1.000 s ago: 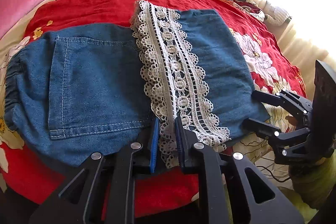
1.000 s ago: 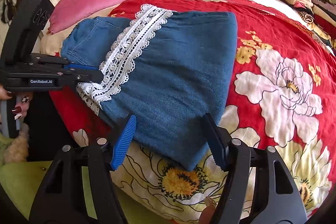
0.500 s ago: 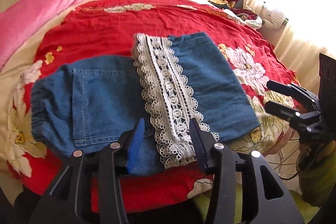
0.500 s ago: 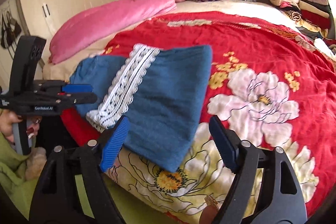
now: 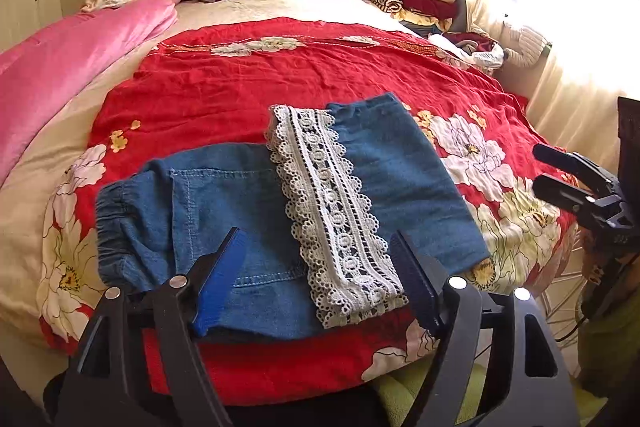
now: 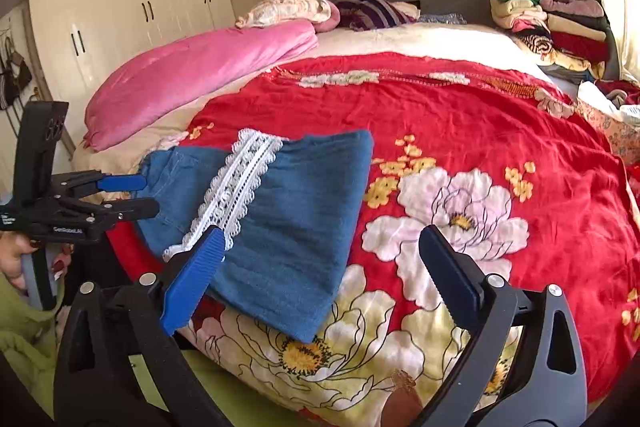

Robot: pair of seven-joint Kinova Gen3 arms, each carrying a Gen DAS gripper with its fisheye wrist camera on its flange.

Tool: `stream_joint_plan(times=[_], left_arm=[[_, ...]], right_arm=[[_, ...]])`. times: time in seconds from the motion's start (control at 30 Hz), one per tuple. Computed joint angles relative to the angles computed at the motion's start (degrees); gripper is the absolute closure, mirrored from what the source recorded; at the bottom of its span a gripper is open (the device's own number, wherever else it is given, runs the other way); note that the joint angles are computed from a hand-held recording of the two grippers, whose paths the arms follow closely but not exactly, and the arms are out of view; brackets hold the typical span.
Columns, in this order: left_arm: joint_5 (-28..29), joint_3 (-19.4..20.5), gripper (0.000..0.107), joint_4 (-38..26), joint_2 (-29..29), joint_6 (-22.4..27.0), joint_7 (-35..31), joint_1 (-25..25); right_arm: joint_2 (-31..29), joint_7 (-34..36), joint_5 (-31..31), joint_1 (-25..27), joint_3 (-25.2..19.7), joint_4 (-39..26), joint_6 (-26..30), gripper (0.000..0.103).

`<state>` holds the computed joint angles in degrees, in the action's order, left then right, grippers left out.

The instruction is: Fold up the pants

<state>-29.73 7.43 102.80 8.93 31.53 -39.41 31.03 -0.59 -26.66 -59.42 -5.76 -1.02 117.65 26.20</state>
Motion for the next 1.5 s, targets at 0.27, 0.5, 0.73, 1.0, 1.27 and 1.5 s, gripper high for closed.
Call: stream_joint_plan(times=[0.27, 0.5, 0.73, 1.0, 1.27, 1.5], left_arm=[[-4.3, -0.4, 0.017, 1.3, -3.0, 3.2, 6.4, -0.5], [-5.6, 1.4, 0.013, 4.6, -6.2, 3.4, 10.5, -4.5], [-4.3, 2.2, 0.013, 8.9, -9.4, 2.0, 12.0, -9.5], [-1.7, 2.9, 0.013, 13.4, -12.1, -1.0, 11.8, -14.9], [5.9, 1.9, 0.013, 15.4, -10.9, -3.9, 5.5, -18.4], [5.6, 1.4, 0.013, 13.7, -7.8, -2.8, 4.4, -17.0]], right_arm=[[1.0, 0.1, 0.9, -0.5, -0.5, -4.0, 1.0, 0.009], [5.4, -5.0, 6.0, -0.7, -3.3, -11.1, 5.2, 0.009], [10.7, -10.4, 10.2, -1.6, -7.4, -18.4, 9.9, 0.009], [16.1, -17.7, 18.0, -4.6, -10.3, -26.8, 13.1, 0.009], [21.3, -24.2, 27.4, -9.4, -12.6, -34.7, 15.0, 0.009], [27.1, -30.4, 36.9, -15.0, -12.2, -43.4, 19.1, 0.009]])
